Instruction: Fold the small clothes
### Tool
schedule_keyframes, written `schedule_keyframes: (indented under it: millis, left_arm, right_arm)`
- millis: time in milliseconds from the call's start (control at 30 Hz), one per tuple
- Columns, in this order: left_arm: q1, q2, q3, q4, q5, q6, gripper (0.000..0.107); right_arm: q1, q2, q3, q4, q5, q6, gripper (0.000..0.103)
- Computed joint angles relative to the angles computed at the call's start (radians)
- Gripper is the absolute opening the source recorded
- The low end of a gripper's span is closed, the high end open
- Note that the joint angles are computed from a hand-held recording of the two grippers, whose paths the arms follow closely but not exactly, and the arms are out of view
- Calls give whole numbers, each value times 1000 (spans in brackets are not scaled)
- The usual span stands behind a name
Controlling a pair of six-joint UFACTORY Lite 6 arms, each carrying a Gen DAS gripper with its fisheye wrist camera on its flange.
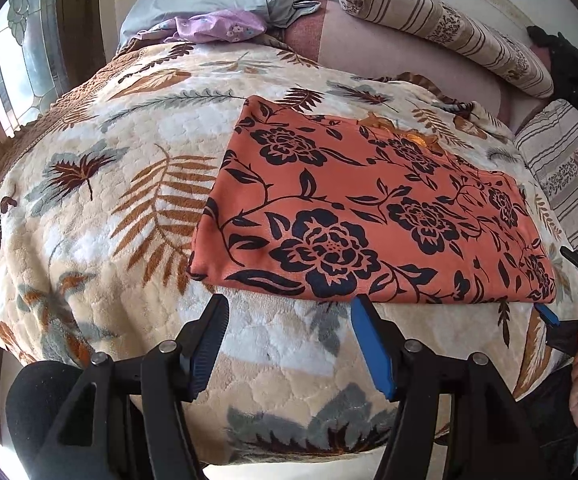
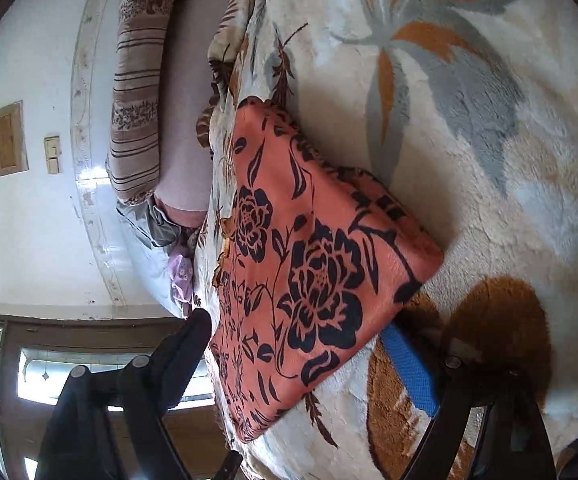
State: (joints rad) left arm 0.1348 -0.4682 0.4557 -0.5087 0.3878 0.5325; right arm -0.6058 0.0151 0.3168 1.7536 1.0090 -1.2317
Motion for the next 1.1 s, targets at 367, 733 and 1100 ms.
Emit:
schedule_keyframes:
  millis: [367,733,1100]
  left_arm:
    - [-117,85,87,122,-45,-186,65]
    - [-152,222,158,-64,-112,-38,65]
    - [-254,451,295,192,-161,-347,65]
  right_arm:
    - [82,7,77,-32,-153,74,48]
    - [118,-65,91,-59,-164,124,62]
    - [155,27,127,-65,-216,57,59]
